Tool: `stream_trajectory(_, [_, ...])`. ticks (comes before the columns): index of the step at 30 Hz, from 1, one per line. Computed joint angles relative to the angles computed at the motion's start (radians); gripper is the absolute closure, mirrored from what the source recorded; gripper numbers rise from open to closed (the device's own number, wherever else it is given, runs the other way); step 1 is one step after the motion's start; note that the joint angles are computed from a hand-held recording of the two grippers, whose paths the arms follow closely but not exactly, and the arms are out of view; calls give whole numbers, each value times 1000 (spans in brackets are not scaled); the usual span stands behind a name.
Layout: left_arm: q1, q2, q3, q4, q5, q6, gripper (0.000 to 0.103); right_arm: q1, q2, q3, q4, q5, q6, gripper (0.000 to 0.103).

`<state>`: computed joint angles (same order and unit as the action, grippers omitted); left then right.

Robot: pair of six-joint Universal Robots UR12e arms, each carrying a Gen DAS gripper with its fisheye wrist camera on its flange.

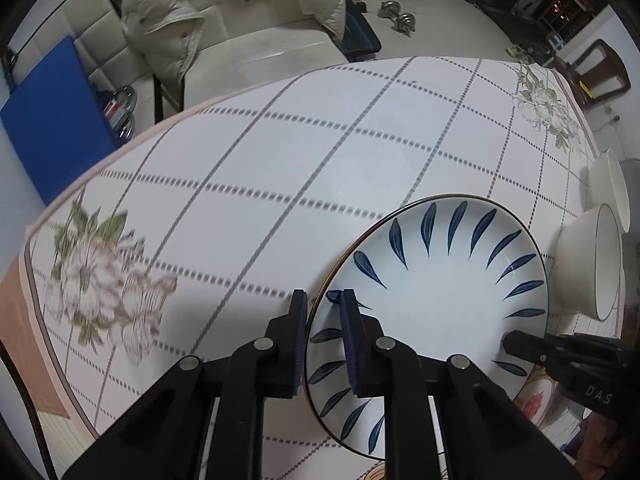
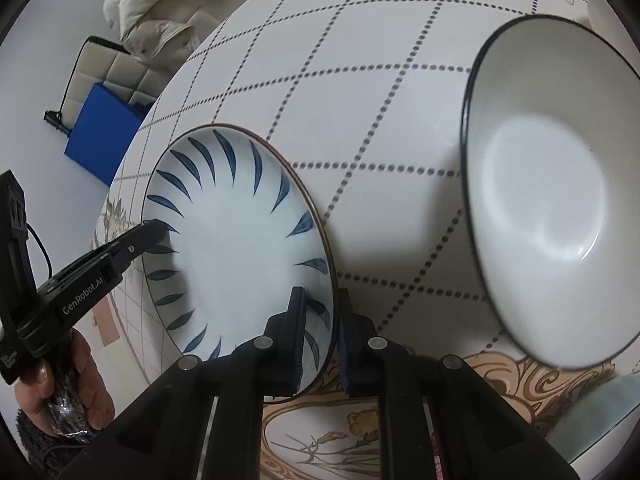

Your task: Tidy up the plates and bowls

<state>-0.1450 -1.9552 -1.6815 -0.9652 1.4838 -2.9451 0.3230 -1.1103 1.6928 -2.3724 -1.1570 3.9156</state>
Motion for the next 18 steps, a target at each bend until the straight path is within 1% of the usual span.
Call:
stream_trajectory(6, [16, 43, -44, 31, -15, -26, 89, 9, -13, -2, 14, -5, -31, 90])
stream_trajectory(12, [20, 78, -70, 41, 2, -22, 89, 11, -27, -3, 34, 10, -49, 91])
stream_trajectory(13, [29, 82, -71, 25, -39, -17, 103, 10, -31, 4, 22, 26, -47, 93])
stream_trajectory(14, [36, 86, -66, -18, -92, -19, 103, 3, -34, 15, -4, 68, -40, 97])
stream_trajectory(15, [34, 94, -69, -19, -104, -11, 103, 4, -35, 11, 2, 80, -35, 95])
stream_trajectory(16, [19, 102, -78, 3, -78, 3, 103, 11, -33, -3, 26, 65, -46, 95])
stream_trajectory(17, [7, 105, -81, 4, -69, 17, 103, 26, -27, -31, 80, 8, -75, 96])
stream_trajectory(18, [1, 105, -82, -2, -62, 19, 103, 32, -22, -42, 102, -18, -81, 96])
